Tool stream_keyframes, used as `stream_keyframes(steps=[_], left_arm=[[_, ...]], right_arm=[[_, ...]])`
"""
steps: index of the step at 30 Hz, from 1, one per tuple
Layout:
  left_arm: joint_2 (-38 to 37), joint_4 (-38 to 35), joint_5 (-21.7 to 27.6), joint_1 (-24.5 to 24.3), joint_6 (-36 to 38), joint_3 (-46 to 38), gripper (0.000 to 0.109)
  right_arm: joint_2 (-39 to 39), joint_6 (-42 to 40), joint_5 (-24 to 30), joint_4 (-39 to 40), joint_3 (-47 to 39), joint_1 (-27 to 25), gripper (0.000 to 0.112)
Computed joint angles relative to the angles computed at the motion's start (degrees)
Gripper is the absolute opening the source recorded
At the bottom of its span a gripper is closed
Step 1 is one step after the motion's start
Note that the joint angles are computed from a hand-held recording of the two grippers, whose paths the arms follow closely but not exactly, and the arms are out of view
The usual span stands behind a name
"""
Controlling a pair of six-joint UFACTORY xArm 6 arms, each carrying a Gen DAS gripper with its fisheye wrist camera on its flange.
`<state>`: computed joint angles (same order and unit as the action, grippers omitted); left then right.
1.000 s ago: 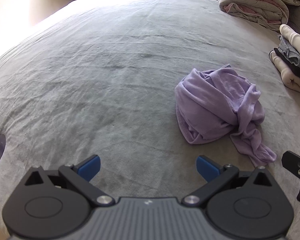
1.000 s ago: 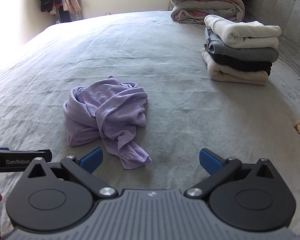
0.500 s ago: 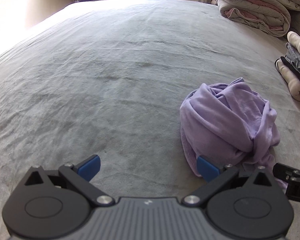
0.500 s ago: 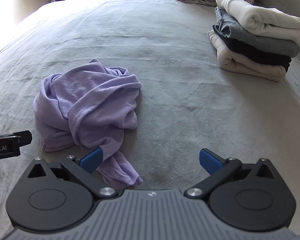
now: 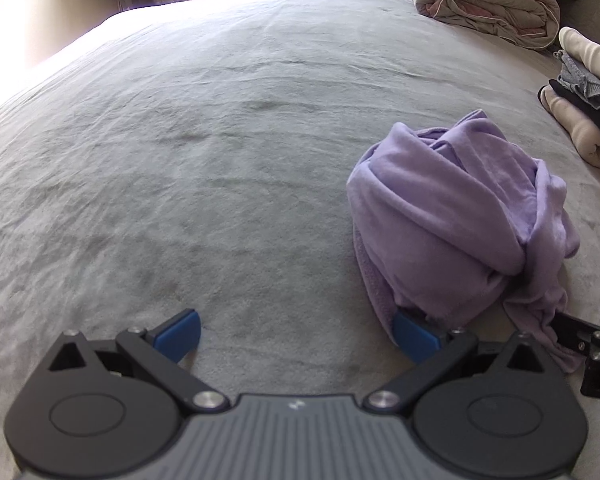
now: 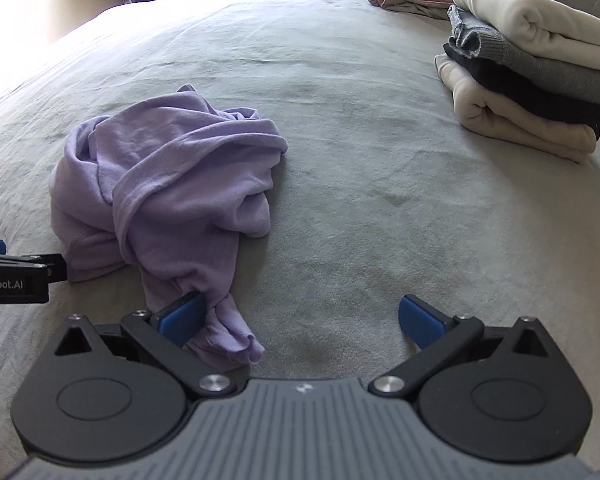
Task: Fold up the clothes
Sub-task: 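Close the left gripper on the shirt while the right gripper grasps another edge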
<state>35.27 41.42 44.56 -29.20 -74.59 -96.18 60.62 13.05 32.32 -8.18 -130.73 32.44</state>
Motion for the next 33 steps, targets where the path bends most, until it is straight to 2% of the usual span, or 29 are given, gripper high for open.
stream_keyframes(steps=[5,9,14,18,23,25,27,29,33], left_arm=[[-0.8,-0.2,-1.9,0.5,0.5,1.3,0.103],[-3.0,-2.7,-5.4,1.3,1.1,4.0,0.102],[-6.9,-2.3,-11.8,2.4,-2.9,9.6,0.102],[-8.7,1.0,-13.1,2.8,-7.6,11.6,0.102],[-9.7,3.3,-14.9,3.3,-11.2,12.8,0.098],[-9.9,3.9,-15.9,3.4,-11.8,13.3,0.096],[-10.1,4.4,-17.0,3.5,-11.9,13.6,0.094],[-10.2,5.1,-17.7,3.4,-12.2,13.8,0.093],[-10.5,8.9,-20.1,3.7,-14.7,14.1,0.088]], right_arm=[[-0.3,-1.4,-1.2,1.2,0.9,-0.2,0.103],[0.8,-5.6,2.3,6.7,-3.4,-0.4,0.103],[-3.3,-15.2,-7.7,21.7,3.6,0.1,0.102],[-2.7,-21.2,-10.6,28.1,2.9,1.2,0.084],[2.1,-22.0,-7.2,31.8,-4.0,1.5,0.063],[3.9,-20.7,-5.0,31.4,-6.9,1.4,0.050],[4.7,-19.1,-3.2,30.2,-8.0,1.1,0.024],[2.6,-18.8,-4.9,30.2,-4.4,1.0,0.011],[-2.8,-18.1,-11.2,28.6,4.8,0.8,0.004]])
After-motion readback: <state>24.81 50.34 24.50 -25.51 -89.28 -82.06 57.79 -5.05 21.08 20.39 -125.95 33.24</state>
